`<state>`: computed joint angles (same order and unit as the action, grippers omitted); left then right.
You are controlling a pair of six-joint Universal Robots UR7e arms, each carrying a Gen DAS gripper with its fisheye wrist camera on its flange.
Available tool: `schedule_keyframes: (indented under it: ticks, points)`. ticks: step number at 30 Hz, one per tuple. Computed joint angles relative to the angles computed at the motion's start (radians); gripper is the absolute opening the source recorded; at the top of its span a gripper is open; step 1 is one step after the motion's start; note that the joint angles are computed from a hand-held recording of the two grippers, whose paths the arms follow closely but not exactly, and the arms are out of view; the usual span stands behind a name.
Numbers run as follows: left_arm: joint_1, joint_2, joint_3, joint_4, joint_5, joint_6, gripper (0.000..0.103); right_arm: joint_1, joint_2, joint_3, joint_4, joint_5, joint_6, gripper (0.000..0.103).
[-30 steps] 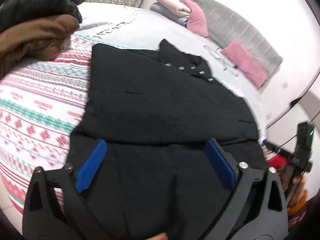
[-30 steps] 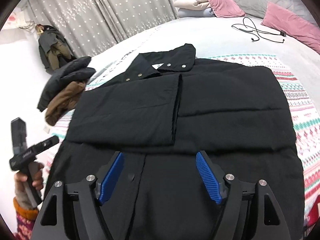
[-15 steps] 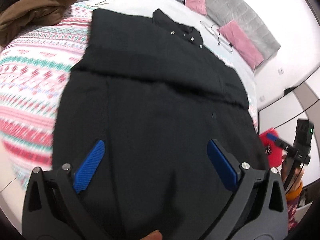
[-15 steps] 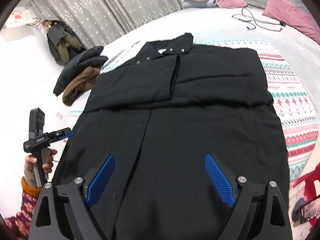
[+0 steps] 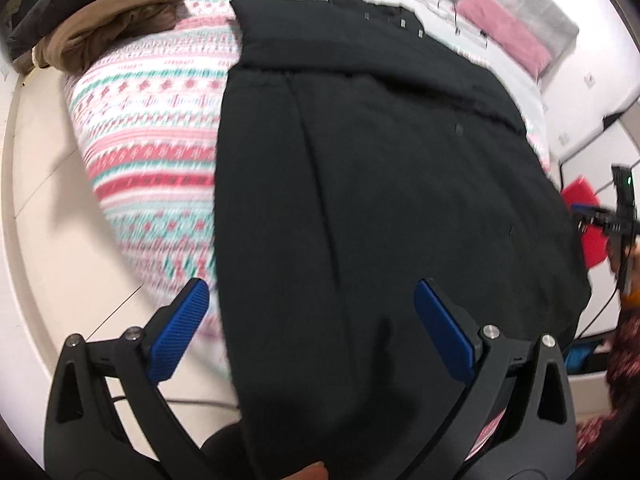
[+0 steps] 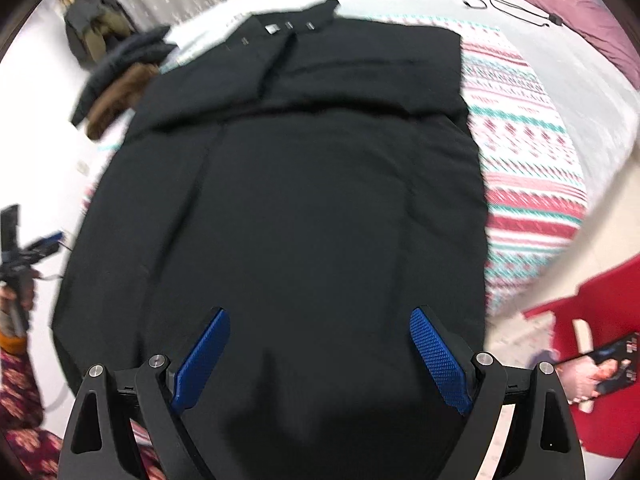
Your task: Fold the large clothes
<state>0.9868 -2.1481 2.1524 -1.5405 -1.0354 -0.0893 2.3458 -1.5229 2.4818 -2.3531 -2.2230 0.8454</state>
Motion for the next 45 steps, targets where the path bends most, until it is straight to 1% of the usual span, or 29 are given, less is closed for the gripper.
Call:
schedule_keyframes:
  ticks: [3, 5, 6, 10, 12, 15, 16, 17, 19, 21, 22, 23, 24, 26, 27, 28, 29, 30, 31, 32, 33, 34, 36, 38, 40, 42, 45]
  points:
    - [-0.005, -0.019, 0.0, 0.085, 0.033, -0.02, 0.102, 0.002, -0.032, 0.001, 0.126, -0.005, 0.041, 0.093]
    - [0.0, -0.028, 0.001, 0.126, 0.041, -0.025, 0.102, 0.01, -0.044, 0.0, 0.196, -0.009, 0.06, 0.093]
    - [0.007, -0.03, 0.0, 0.146, 0.038, -0.026, 0.102, 0.011, -0.049, 0.001, 0.213, -0.009, 0.062, 0.093]
    - [0.043, -0.039, 0.005, 0.171, -0.008, -0.01, 0.102, 0.025, -0.076, 0.014, 0.253, -0.002, 0.066, 0.093]
    - [0.074, -0.043, 0.008, 0.162, -0.052, 0.009, 0.102, 0.024, -0.09, 0.025, 0.251, 0.002, 0.06, 0.093]
    - [0.114, -0.041, 0.013, 0.151, -0.098, 0.023, 0.102, 0.013, -0.113, 0.05, 0.242, 0.017, 0.057, 0.093]
    - [0.126, -0.043, 0.015, 0.153, -0.115, 0.024, 0.1, 0.009, -0.123, 0.058, 0.238, 0.026, 0.057, 0.093]
    - [0.136, -0.047, 0.017, 0.154, -0.132, 0.027, 0.096, 0.004, -0.13, 0.066, 0.232, 0.035, 0.054, 0.093]
    - [0.134, -0.062, 0.02, 0.165, -0.162, 0.017, 0.092, -0.012, -0.157, 0.093, 0.205, 0.059, 0.04, 0.093]
    - [0.121, -0.084, 0.026, 0.169, -0.177, 0.009, 0.086, -0.022, -0.175, 0.115, 0.17, 0.083, 0.023, 0.093]
    - [0.115, -0.088, 0.027, 0.168, -0.18, 0.005, 0.082, -0.025, -0.18, 0.124, 0.155, 0.094, 0.018, 0.093]
    - [0.105, -0.099, 0.028, 0.17, -0.182, -0.001, 0.077, -0.037, -0.192, 0.138, 0.132, 0.118, 0.011, 0.093]
    - [0.096, -0.108, 0.028, 0.172, -0.179, -0.007, 0.074, -0.049, -0.199, 0.151, 0.106, 0.143, 0.006, 0.092]
    - [0.081, -0.114, 0.031, 0.164, -0.176, -0.019, 0.061, -0.059, -0.208, 0.173, 0.057, 0.17, -0.009, 0.091]
    - [0.071, -0.122, 0.032, 0.164, -0.174, -0.028, 0.057, -0.054, -0.203, 0.178, 0.039, 0.172, -0.013, 0.086]
    - [0.076, -0.123, 0.026, 0.162, -0.173, -0.022, 0.049, -0.052, -0.203, 0.185, 0.016, 0.175, -0.017, 0.082]
    - [0.075, -0.126, 0.024, 0.156, -0.176, -0.027, 0.041, -0.051, -0.208, 0.194, -0.009, 0.177, -0.017, 0.07]
    - [0.077, -0.129, 0.022, 0.144, -0.183, -0.04, 0.037, -0.044, -0.205, 0.194, -0.021, 0.174, -0.008, 0.057]
    - [0.086, -0.127, 0.019, 0.131, -0.191, -0.045, 0.028, -0.031, -0.202, 0.192, -0.028, 0.159, 0.007, 0.05]
    - [0.091, -0.127, 0.018, 0.117, -0.2, -0.054, 0.02, -0.015, -0.198, 0.186, -0.026, 0.142, 0.025, 0.039]
    - [0.092, -0.129, 0.018, 0.102, -0.207, -0.067, 0.018, 0.001, -0.19, 0.179, -0.023, 0.127, 0.042, 0.032]
    - [0.086, -0.134, 0.018, 0.096, -0.209, -0.076, 0.015, 0.016, -0.185, 0.174, -0.025, 0.112, 0.054, 0.029]
    - [0.053, -0.155, 0.018, 0.087, -0.205, -0.091, 0.013, 0.052, -0.168, 0.156, -0.024, 0.088, 0.073, 0.021]
    - [-0.011, -0.183, 0.021, 0.076, -0.197, -0.117, 0.012, 0.089, -0.147, 0.129, -0.016, 0.056, 0.082, 0.018]
    - [-0.066, -0.199, 0.019, 0.054, -0.202, -0.145, 0.012, 0.129, -0.12, 0.093, -0.01, 0.021, 0.086, 0.016]
    - [-0.122, -0.209, 0.011, 0.02, -0.203, -0.162, 0.011, 0.154, -0.096, 0.06, -0.017, -0.011, 0.079, 0.015]
    - [-0.17, -0.195, -0.001, -0.049, -0.195, -0.165, 0.011, 0.179, -0.068, 0.015, -0.052, -0.062, 0.049, 0.015]
